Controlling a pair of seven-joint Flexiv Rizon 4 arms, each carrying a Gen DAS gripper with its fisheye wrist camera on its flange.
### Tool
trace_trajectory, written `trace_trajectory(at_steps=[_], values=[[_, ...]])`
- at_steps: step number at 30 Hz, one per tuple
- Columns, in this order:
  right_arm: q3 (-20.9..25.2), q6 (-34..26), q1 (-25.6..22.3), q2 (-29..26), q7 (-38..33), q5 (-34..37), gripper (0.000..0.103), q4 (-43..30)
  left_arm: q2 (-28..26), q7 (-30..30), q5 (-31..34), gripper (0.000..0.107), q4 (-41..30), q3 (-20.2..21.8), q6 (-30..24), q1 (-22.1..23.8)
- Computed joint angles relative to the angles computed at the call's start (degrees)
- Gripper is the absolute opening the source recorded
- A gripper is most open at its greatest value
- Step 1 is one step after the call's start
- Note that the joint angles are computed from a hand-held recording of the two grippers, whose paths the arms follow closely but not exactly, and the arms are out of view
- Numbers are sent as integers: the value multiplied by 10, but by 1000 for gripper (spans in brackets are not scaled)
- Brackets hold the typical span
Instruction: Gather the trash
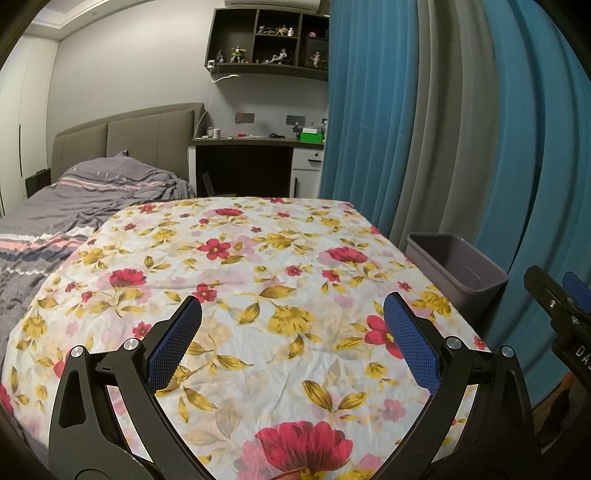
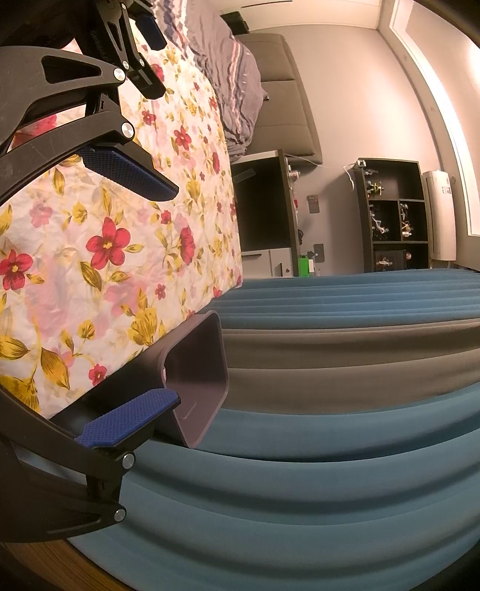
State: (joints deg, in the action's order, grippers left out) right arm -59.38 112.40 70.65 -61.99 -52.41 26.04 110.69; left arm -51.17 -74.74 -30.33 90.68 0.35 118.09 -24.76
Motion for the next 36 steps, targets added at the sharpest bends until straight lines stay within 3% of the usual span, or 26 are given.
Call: trace_trajectory(at_steps=[26, 34, 36], values=[[3, 0, -2, 4, 0, -1, 97, -1, -1, 3, 7, 97, -6, -1, 4, 2], [0, -3, 2, 3, 4, 0, 97, 0, 3, -18, 48, 97, 2, -32, 10, 31], [2, 0, -2, 4, 3, -2, 97, 0, 4, -18, 49, 93, 3, -28, 10, 29]])
